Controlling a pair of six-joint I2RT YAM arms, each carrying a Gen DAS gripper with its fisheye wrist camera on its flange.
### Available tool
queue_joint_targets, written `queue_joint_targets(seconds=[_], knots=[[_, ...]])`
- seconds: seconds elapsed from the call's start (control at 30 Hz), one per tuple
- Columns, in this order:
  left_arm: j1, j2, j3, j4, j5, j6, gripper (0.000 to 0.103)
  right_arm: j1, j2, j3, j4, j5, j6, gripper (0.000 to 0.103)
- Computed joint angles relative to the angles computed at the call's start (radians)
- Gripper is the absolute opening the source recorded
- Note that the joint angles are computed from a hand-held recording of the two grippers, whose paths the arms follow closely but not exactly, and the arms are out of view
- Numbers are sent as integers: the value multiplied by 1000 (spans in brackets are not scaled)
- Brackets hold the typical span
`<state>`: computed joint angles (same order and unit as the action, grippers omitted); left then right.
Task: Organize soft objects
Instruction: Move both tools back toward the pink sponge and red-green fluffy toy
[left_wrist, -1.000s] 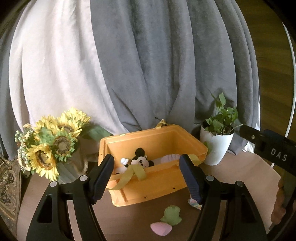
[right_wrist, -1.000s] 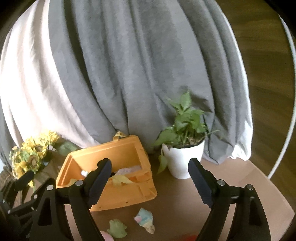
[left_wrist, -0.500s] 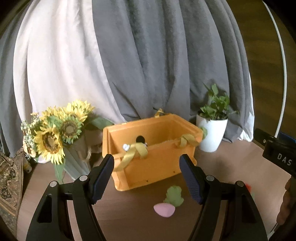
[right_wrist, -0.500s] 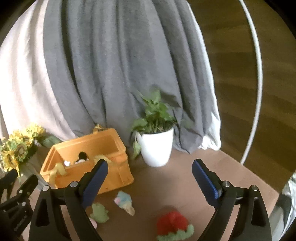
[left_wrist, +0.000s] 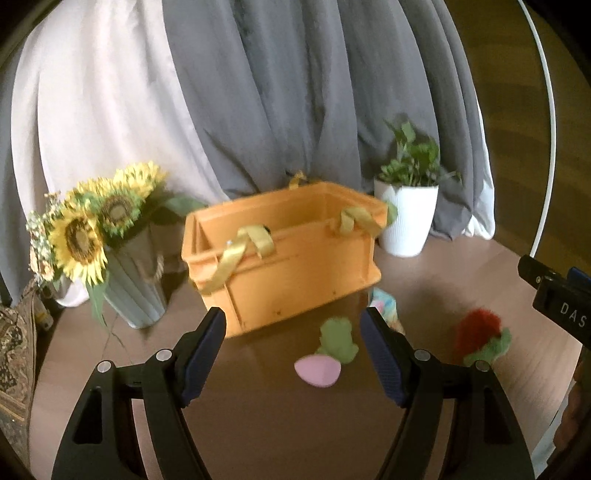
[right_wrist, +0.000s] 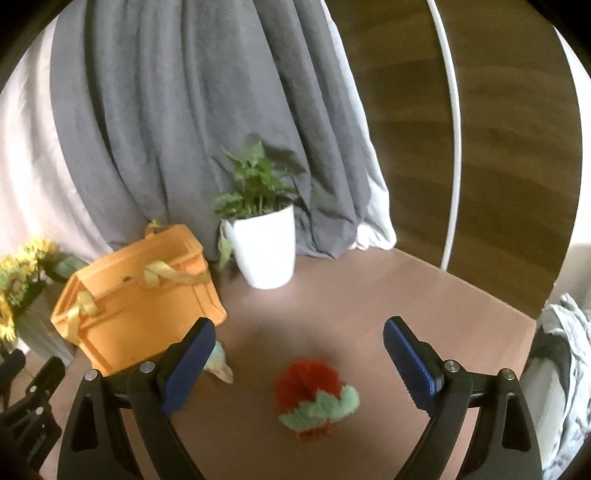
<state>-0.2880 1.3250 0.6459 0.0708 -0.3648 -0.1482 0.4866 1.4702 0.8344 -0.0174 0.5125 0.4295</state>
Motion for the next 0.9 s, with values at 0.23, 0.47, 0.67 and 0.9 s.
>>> queue_joint_targets(seconds=[0.23,0.47,0.67,0.9], knots=[[-14,81,-25,46,-22,9,75,-11,65,-31,21,-9,1,93],[10,189,10,45,18,-17,75,-24,143,-27,39,-34,-5,93],[24,292,48,57,45,-28,75,-43,233,11,37,-66,6,93],[44,404,106,59,73,-44,75,-65,329,64,34,-99,8,93]])
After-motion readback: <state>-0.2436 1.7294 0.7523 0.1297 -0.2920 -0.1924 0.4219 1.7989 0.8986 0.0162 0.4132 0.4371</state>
